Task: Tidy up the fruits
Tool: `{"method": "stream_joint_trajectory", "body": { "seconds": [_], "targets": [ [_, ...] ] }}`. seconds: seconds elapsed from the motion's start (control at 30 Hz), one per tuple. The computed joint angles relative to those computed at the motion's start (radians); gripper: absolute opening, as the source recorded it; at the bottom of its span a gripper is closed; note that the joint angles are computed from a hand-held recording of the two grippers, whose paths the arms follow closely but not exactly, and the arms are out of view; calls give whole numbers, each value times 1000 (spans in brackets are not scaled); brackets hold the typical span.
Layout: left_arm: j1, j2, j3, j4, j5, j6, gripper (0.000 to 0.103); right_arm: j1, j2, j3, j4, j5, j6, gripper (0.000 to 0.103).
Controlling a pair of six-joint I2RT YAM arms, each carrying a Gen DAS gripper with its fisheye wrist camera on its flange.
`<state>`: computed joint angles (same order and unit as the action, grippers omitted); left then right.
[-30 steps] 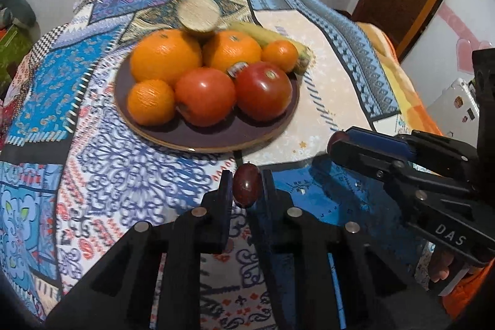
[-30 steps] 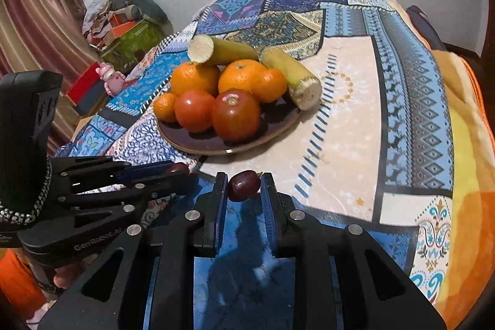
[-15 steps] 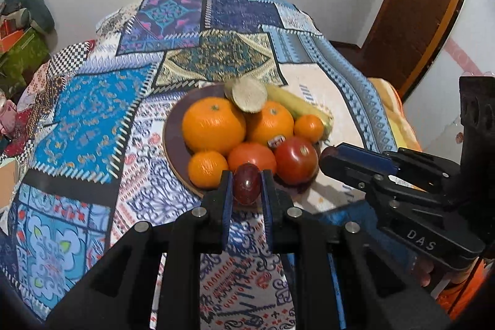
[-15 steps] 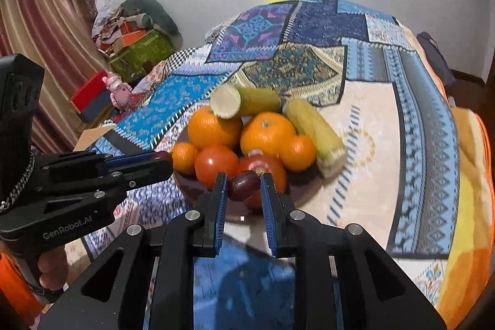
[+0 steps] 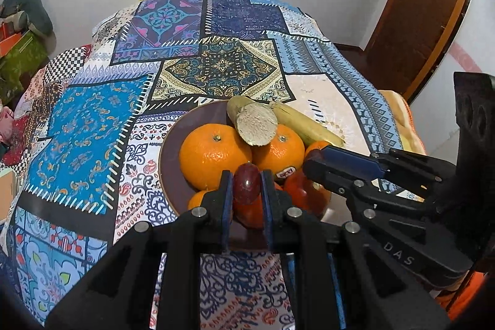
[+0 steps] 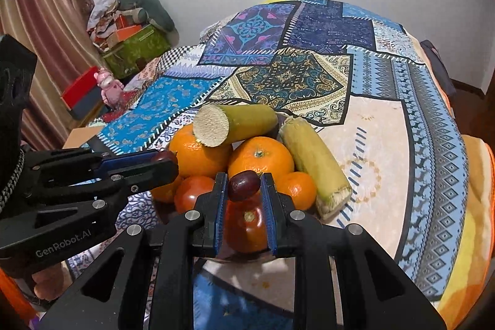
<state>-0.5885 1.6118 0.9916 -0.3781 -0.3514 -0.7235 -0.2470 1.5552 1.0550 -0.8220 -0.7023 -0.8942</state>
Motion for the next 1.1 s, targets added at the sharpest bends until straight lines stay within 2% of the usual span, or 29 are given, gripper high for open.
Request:
{"method": "stream_joint_trajectory", "body": {
  "seconds": [0.47,0.53,0.63,0.77,0.9,1.1],
  "targets": [
    [37,51,-8,45,39,-15,18,29,32,5,26,22,11,23],
    [38,50,-8,45,46,-14,22,26,36,13,16,19,11,29],
    [33,40,-8,37,40,-20,28,11,30,24,-6,2,6,30],
    [8,-7,-18,13,7,-32,29,-18,10,43,-42,-26,-9,30],
    [-40,-84,-20,-43,-67,-52,29,-69,-25,84,-121,-76,-32,30],
    [-202,-230,30,-236,-331,-153,29,-169,-101,159,-283,-179,-113,30]
  ]
}}
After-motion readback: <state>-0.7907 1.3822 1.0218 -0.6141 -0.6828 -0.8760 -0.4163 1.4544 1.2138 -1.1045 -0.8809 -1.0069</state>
